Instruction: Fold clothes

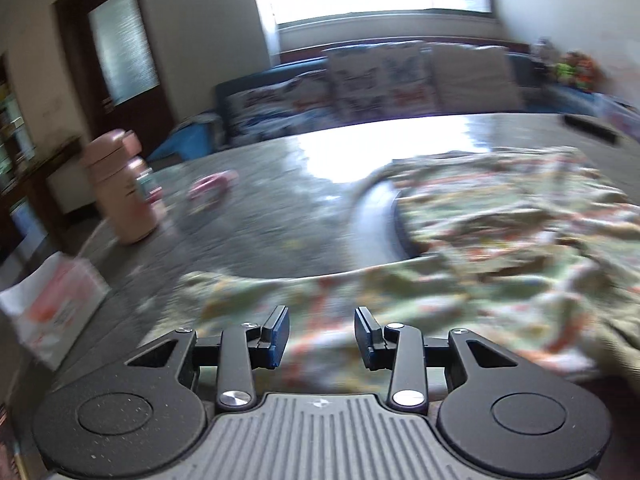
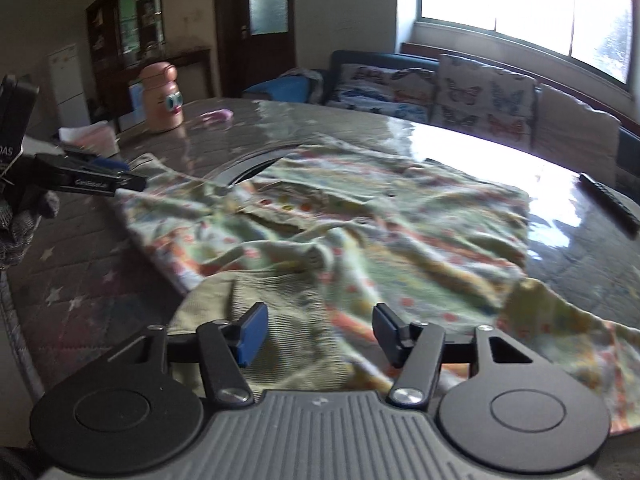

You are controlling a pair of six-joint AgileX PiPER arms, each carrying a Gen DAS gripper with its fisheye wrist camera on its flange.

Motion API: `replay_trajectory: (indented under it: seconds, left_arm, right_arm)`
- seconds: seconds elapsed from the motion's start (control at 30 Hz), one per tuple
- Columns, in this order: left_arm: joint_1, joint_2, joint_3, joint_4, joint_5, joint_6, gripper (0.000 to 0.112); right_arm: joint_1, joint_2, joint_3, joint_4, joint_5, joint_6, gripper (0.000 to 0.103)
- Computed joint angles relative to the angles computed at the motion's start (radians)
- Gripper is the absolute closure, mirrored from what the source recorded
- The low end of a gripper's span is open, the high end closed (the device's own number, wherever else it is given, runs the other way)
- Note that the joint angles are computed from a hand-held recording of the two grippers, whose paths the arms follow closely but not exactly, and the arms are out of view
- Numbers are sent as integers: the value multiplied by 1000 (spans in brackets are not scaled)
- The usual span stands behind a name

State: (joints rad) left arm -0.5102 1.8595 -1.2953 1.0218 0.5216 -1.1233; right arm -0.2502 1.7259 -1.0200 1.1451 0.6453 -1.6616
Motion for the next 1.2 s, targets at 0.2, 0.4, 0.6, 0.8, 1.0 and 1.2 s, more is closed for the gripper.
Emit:
replay_trajectory:
  seconds: [0.2, 0.4, 0.6, 0.8, 1.0, 1.2]
  left_arm:
    - [-61, 50, -73, -92, -81, 134, 77]
    - [-88, 146, -191, -234, -108, 303, 85]
    - [-100, 188, -223, -266, -114, 333, 92]
    - [-101, 171, -193, -254, -129, 327, 92]
    - [-100, 180, -213, -268, -129, 341, 92]
    - [-96, 218, -263, -371, -142, 450, 92]
  right_arm:
    - [68, -8, 33, -16, -41, -32, 71]
    - [58, -21, 45, -6, -28, -38, 100]
    - [20, -8, -1, -44, 57, 56, 91]
    - [69, 6, 17, -12, 15, 1, 69]
    - [71, 9, 18, -16, -21, 37, 98]
    - [-6, -12, -8, 16, 77, 78, 98]
